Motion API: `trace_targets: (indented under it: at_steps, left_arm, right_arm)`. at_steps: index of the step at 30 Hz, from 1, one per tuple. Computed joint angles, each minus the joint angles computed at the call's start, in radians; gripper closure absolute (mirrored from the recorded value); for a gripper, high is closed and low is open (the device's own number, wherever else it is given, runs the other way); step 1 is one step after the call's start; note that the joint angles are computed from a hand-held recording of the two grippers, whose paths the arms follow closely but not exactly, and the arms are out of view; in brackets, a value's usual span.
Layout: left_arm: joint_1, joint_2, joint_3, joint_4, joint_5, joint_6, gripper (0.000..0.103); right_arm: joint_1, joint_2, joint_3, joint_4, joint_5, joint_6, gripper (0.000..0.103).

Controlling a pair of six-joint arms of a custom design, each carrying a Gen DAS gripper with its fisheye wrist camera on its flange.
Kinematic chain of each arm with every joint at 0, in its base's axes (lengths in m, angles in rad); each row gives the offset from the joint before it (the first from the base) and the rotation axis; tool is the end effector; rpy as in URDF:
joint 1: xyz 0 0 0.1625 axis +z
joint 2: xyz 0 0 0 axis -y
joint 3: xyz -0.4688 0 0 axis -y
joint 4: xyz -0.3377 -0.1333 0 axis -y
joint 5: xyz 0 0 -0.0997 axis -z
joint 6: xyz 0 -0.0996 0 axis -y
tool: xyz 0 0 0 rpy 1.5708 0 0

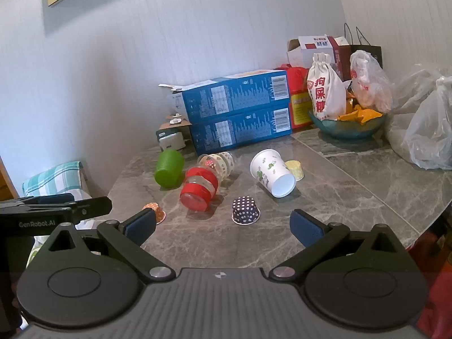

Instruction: Flip cup upright

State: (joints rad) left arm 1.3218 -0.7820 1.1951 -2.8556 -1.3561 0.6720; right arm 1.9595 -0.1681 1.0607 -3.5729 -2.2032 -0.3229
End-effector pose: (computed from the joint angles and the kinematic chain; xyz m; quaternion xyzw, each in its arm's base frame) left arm -0.0426 -0.7946 0.3710 0.3600 0.8275 -0.3900 0.1831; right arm 0.3684 -0.7032 0.0315 0.1279 -0.8143 0.5090 0.2477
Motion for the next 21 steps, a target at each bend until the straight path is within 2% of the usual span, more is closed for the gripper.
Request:
trace_targets:
  at_steps: [21]
  left_arm:
    - [-0.005, 0.0, 0.005, -0.003, 0.009, -0.008, 0.0]
  right_arm:
    - [-0.005, -0.001, 0.002, 0.0, 0.004, -0.002, 0.001]
